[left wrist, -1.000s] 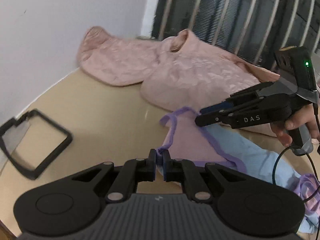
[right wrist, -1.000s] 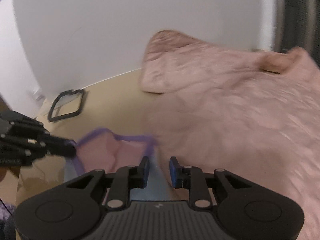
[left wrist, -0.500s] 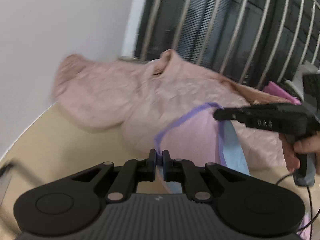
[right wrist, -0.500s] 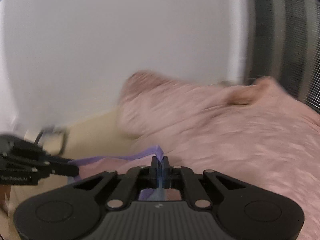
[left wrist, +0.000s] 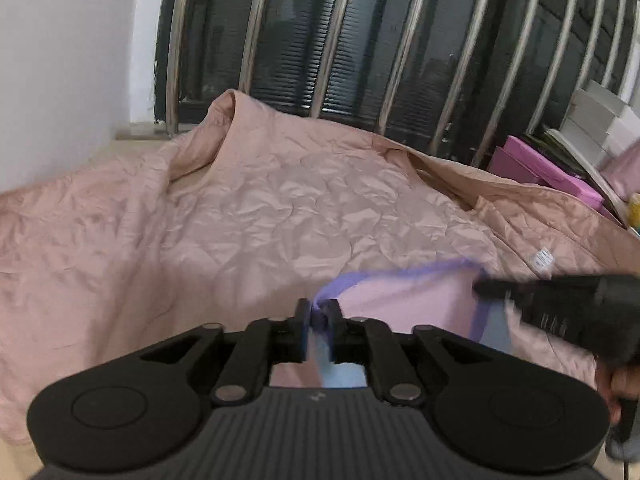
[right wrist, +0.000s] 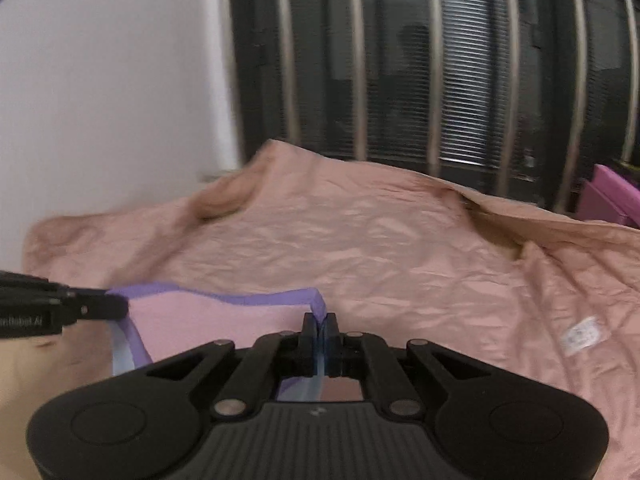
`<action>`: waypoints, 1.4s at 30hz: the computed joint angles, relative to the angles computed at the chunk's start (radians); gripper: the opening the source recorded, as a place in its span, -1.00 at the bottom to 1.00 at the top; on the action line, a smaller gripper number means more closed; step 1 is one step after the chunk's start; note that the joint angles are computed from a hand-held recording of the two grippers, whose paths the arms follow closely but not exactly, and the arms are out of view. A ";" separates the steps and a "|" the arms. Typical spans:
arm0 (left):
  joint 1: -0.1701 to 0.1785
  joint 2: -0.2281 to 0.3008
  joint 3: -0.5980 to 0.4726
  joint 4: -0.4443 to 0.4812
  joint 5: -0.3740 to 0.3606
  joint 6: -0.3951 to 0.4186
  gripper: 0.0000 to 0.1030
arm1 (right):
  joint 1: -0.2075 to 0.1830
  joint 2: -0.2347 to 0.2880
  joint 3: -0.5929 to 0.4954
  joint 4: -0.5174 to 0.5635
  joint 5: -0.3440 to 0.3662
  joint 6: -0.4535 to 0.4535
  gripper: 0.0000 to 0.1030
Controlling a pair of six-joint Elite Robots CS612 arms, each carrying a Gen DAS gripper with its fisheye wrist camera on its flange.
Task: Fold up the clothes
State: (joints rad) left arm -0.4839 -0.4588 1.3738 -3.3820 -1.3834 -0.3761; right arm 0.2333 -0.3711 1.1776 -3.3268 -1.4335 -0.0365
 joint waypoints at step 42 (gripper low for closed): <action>-0.212 -0.146 0.733 -0.663 -0.111 0.186 -0.29 | -0.068 -0.193 0.878 -0.679 0.424 -0.305 0.01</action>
